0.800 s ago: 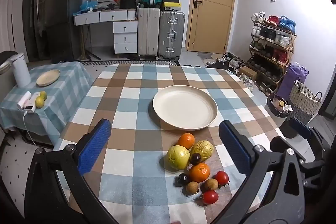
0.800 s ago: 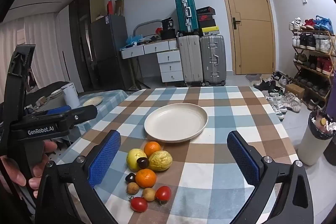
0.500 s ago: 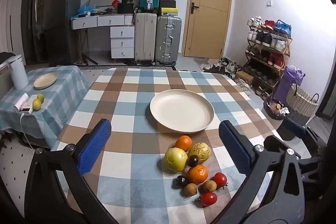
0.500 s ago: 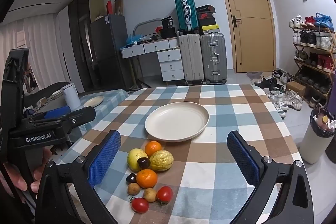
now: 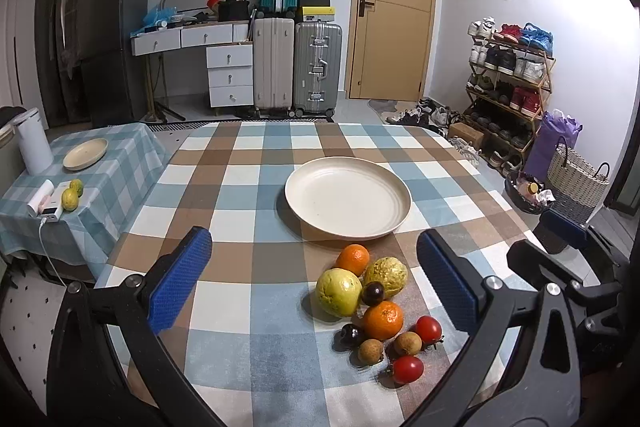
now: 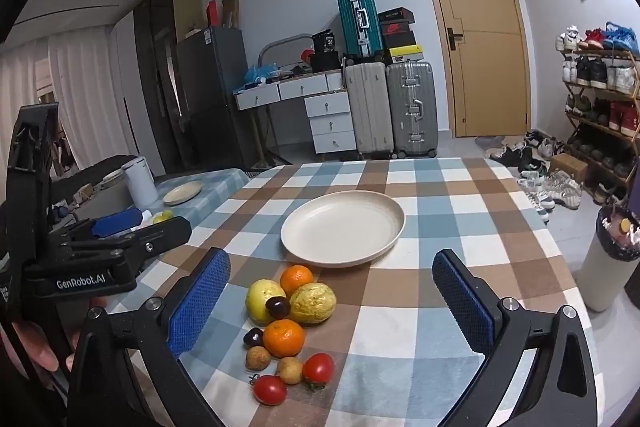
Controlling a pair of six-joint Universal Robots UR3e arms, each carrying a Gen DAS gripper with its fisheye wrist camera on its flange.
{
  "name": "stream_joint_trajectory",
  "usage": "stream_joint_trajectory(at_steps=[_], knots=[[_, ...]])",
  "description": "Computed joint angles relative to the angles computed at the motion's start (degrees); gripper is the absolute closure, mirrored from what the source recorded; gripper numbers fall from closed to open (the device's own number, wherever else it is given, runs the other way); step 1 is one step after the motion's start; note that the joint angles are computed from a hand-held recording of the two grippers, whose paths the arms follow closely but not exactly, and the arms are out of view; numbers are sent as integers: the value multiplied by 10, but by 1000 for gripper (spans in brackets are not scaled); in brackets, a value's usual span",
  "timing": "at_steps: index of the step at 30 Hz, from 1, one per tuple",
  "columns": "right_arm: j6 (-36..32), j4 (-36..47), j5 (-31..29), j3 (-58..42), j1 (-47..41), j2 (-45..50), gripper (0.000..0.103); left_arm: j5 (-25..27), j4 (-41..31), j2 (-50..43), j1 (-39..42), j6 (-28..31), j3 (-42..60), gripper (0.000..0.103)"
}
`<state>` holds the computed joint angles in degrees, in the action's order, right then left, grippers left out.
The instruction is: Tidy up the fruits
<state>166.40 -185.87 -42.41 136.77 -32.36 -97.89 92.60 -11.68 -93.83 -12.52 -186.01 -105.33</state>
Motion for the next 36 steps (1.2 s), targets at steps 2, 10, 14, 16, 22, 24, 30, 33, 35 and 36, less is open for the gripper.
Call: stream_joint_trajectory(at_steps=[2, 10, 14, 16, 22, 24, 30, 33, 35, 36], knots=[[2, -5, 0, 1, 1, 2, 0, -3, 3, -1, 0, 0, -1, 1], [-1, -3, 2, 2, -2, 1, 0, 21, 14, -11, -12, 7, 3, 1], [0, -7, 1, 4, -2, 2, 0, 21, 16, -11, -13, 7, 1, 1], [0, -8, 3, 5, -4, 1, 0, 23, 17, -11, -14, 8, 1, 1], [4, -16, 1, 5, -1, 4, 0, 23, 17, -9, -13, 7, -1, 1], [3, -15, 1, 5, -2, 4, 0, 21, 19, -11, -13, 6, -1, 1], [4, -22, 0, 11, -2, 4, 0, 31, 20, -13, -19, 10, -4, 1], [4, -23, -2, 9, 0, 6, 0, 32, 24, -16, -22, 8, -6, 1], [4, -23, -1, 11, -2, 6, 0, 33, 25, -15, -22, 8, -7, 1], [4, -24, 1, 12, -3, 6, 0, 33, 27, -16, -23, 8, -8, 1]])
